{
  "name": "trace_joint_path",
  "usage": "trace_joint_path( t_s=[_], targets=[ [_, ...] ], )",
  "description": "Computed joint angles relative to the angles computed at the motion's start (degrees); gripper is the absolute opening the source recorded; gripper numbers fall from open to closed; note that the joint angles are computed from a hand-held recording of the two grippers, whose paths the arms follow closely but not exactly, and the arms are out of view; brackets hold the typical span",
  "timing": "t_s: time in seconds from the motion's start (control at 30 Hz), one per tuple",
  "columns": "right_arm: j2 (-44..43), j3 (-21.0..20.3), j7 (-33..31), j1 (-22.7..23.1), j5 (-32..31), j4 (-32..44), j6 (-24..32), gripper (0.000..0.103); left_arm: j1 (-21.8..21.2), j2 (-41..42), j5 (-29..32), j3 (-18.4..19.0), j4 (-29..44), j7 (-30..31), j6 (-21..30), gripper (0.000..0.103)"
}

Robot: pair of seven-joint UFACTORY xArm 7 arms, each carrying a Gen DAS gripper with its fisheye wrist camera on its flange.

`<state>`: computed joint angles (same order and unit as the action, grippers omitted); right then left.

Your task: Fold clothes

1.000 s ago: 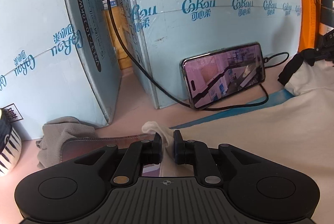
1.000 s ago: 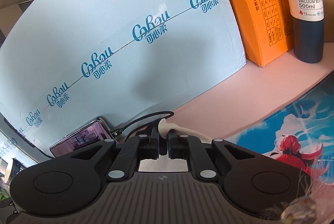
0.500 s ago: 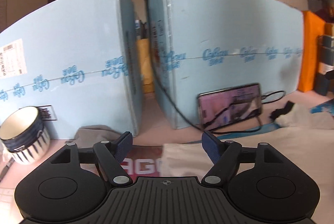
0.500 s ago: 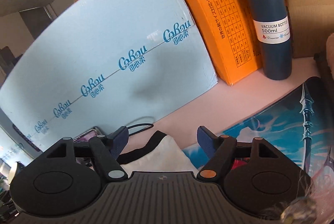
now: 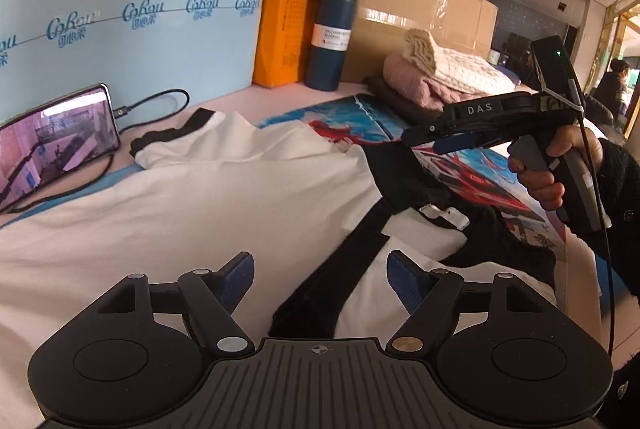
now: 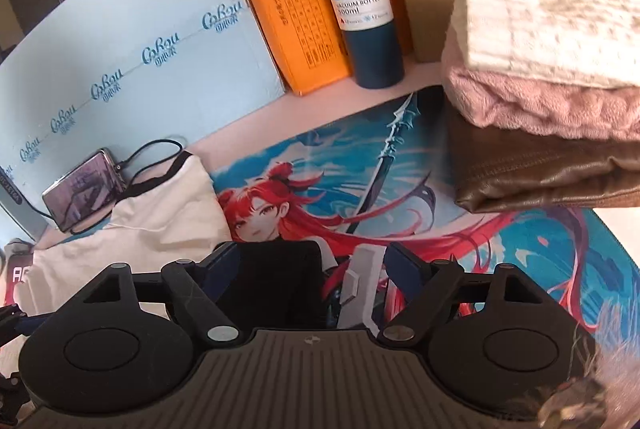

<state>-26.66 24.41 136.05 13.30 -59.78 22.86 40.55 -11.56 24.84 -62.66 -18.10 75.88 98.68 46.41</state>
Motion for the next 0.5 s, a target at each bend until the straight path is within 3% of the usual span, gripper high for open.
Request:
trace_joint_path(
  t_s=[0.07,0.13,0.17,0.4,0.5],
  targets=[
    [2.4,0.5,2.0,-1.2,-3.6,0.7,-1.5,0.07,-0.6,-0.7,0.6,0.1,-1.5,0.4,-1.6,0.076],
    [5.4,0.8,0.7,-0.7,-4.8,2.8,1.4,0.039,-0.6,-1.4,1.0,0.3,-2.6,0.6,-2.2,0.075],
    [6.9,0.5,-0.6,-0.1,-5.0,3.8,2.8,0.008,-0.5,-1.7,0.7,0.2,-3.2,1.2,-2.6,0.075],
    [11.6,-2.6,-9.6,4.8,-3.8,7.0,13.1,0.005,-0.3,-2.7,-0.4,0.4,-3.9,2.0,-2.3,0.075],
    [10.1,-4.8,-8.9,5.6,-5.2,5.4,11.8,0.007,0.6,-2.6,-2.1,0.7,-3.6,1.6,-0.5,0.075]
  ],
)
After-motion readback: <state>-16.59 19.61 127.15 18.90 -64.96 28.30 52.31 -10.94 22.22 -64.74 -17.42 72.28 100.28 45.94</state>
